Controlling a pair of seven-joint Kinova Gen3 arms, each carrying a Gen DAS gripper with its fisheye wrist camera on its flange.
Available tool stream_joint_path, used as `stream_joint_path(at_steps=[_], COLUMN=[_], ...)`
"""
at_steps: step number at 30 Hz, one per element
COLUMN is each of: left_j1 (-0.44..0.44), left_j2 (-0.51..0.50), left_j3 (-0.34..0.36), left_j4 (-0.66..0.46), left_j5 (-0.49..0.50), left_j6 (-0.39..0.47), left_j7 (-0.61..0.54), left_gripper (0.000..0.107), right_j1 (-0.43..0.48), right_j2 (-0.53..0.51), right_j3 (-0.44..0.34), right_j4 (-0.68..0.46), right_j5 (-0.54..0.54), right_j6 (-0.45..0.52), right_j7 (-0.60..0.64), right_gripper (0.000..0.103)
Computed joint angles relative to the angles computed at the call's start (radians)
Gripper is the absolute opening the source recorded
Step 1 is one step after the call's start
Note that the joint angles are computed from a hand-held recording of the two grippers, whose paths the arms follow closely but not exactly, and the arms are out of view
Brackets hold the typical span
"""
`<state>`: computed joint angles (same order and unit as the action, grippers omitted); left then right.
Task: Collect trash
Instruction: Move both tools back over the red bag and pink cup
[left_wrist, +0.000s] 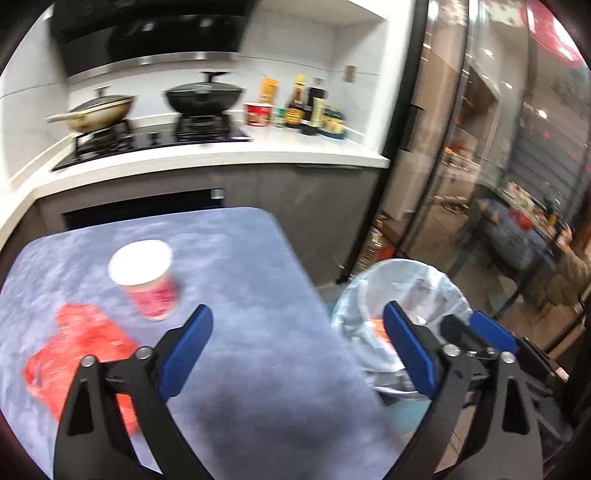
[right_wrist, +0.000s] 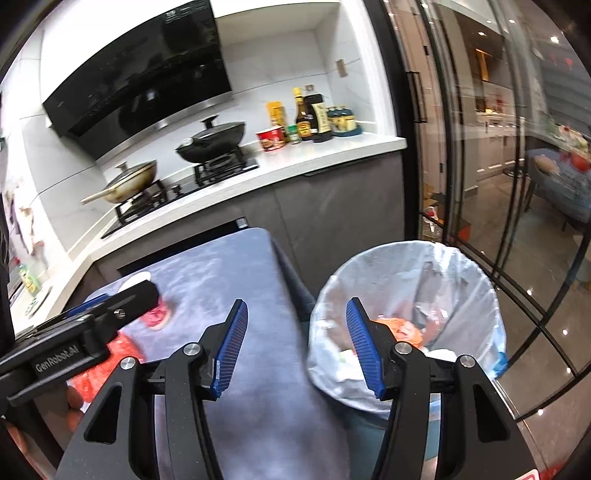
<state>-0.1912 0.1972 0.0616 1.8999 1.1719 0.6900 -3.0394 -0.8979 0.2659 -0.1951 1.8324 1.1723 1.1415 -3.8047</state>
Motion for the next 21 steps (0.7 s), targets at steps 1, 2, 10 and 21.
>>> stream_joint_path(at_steps=[1,2,10,21], left_j1=[-0.008,-0.019,-0.129,-0.275], left_j2=[0.001,0.006,0.098,0.284], left_j3=[-0.015,-0.028,-0.074,-0.015], left_j4=[-0.01,-0.024,-0.141,-0.333], left_j5=[-0.024,-0.05,-0.261,-0.412], left_j6=[-0.003,0.001,-0.018,0.161], left_j7=[0.032,0.065,0.3,0.504], left_gripper=[0.095,0.095,0.095,0.096], right_j1=[-0.004,-0.008,-0.048,-0.073], right_j2=[0.008,0.014,0.106,0.237], right_j3=[-0.002,-0.003,0.026,0.125], right_j4=[-0.016,-0.027,-0.184,-0.379], right_j5=[0.003,0.005,-0.004,-0.098], right_j6=[0.0,0.0,-0.047,-0.185], right_j7=[0.009,0.014,0.153,0.349], right_gripper=[0.055,0.055,0.058,0.058])
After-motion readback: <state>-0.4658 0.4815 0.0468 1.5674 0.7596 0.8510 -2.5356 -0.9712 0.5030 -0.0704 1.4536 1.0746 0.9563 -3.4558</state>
